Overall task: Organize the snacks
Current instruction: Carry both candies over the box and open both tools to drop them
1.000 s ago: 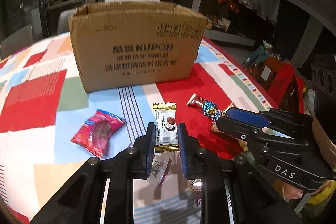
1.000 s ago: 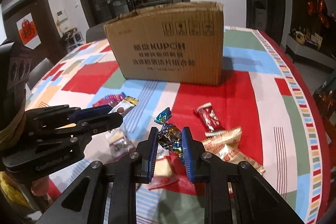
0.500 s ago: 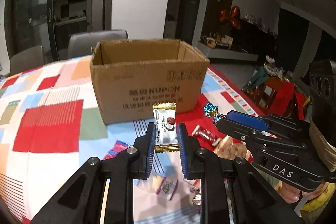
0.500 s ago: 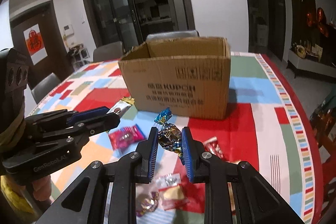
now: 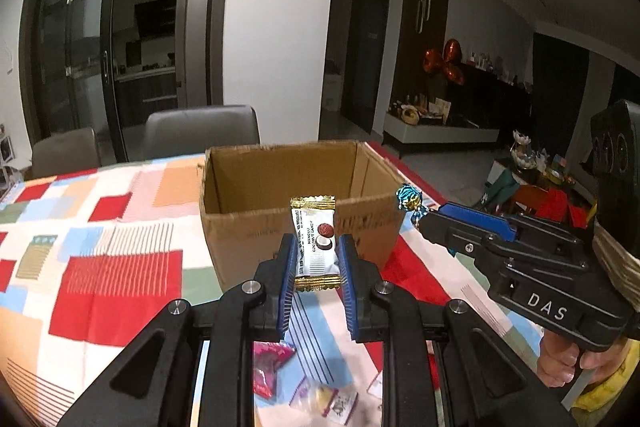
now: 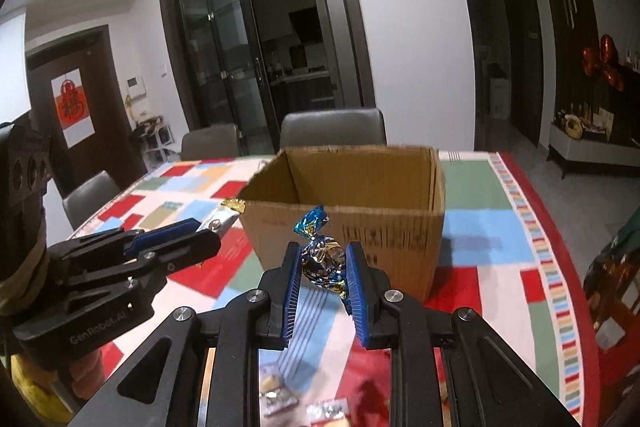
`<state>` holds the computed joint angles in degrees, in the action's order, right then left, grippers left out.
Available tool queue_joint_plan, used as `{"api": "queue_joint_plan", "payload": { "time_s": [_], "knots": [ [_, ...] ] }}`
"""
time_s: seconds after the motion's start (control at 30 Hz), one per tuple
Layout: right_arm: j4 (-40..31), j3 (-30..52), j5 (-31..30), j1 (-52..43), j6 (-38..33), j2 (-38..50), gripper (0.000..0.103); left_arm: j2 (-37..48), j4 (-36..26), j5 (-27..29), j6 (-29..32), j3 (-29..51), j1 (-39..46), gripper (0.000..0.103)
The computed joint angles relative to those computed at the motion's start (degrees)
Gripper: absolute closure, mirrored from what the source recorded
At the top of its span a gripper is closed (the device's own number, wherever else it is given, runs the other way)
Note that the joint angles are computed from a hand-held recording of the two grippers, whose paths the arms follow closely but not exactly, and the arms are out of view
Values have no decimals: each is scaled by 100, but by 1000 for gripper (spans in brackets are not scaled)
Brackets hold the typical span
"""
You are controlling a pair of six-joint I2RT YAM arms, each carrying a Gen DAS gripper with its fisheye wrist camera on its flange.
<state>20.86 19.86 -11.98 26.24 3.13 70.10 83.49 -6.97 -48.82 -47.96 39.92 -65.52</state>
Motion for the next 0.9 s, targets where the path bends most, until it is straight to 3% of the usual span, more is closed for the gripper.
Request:
{"api": "queue_joint_plan", "payload": {
  "time_s": [0.47, 0.9],
  "knots": [
    [-306, 1054, -82, -138, -22, 464, 79, -346, 392, 179, 1081, 91, 714, 81],
    [-829, 2315, 65, -176, -184, 1545, 79, -35, 514, 1327, 1769, 586, 1923, 81]
  ]
}}
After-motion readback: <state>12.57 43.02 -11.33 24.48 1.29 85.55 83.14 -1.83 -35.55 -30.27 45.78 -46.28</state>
